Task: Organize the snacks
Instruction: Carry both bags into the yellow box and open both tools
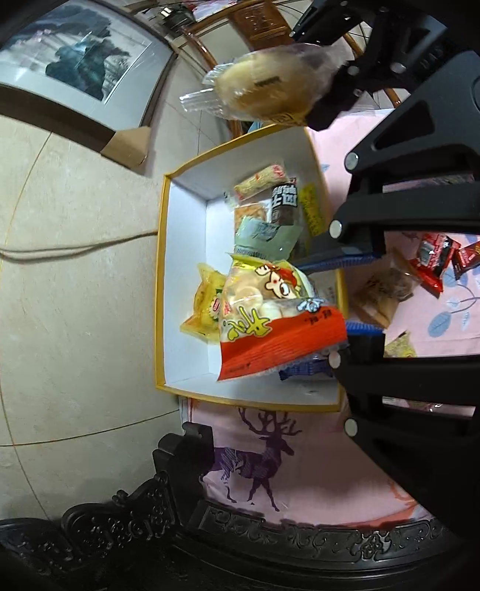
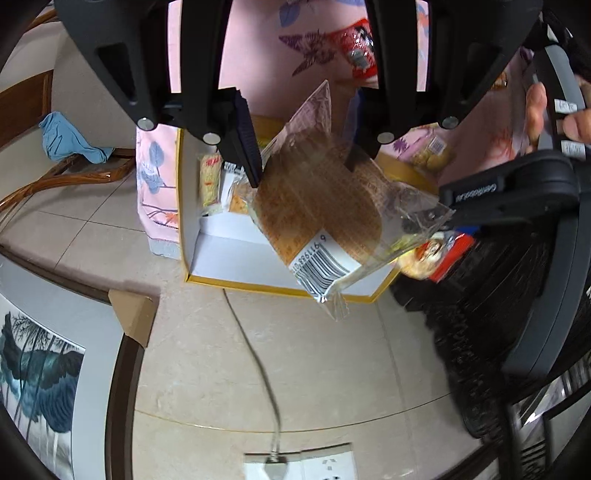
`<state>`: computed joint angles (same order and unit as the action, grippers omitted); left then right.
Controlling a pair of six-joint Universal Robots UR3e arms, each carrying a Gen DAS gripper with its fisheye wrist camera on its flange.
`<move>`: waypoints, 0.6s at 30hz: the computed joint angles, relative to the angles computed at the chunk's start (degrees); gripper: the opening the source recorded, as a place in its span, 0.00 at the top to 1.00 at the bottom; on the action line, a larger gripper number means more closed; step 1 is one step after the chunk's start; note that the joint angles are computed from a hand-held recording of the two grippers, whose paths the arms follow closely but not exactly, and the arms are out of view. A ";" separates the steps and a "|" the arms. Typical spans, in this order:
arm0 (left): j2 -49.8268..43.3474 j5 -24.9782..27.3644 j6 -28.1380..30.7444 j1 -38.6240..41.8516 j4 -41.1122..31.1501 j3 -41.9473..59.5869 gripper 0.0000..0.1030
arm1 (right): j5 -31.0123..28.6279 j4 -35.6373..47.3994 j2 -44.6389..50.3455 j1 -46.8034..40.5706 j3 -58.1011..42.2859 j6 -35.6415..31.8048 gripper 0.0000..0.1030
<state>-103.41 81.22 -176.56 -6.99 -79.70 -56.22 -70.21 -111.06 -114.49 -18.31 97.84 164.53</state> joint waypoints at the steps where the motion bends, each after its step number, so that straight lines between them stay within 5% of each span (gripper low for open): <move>1: -0.88 -0.02 0.11 0.13 -0.04 0.76 0.77 | -0.24 -0.68 0.67 0.16 0.00 0.24 0.59; 7: -5.54 0.19 0.63 0.35 -1.15 6.36 0.77 | -3.81 -4.31 7.13 2.78 -3.32 3.16 0.58; 9: -7.01 1.86 0.21 0.01 -0.92 8.41 0.66 | -7.64 -4.14 11.69 4.62 -7.55 5.69 0.52; 10: -8.75 3.53 -0.36 -0.24 -2.04 11.57 0.25 | -9.55 -3.41 13.98 5.35 -10.11 6.74 0.38; 11: -9.96 4.77 -0.75 -0.28 -3.24 14.13 0.02 | -10.55 -3.84 14.68 5.60 -10.92 7.45 0.35; 18: -5.54 3.35 0.01 6.43 -2.62 12.13 0.02 | -8.03 -4.41 9.66 3.67 -6.59 5.79 0.35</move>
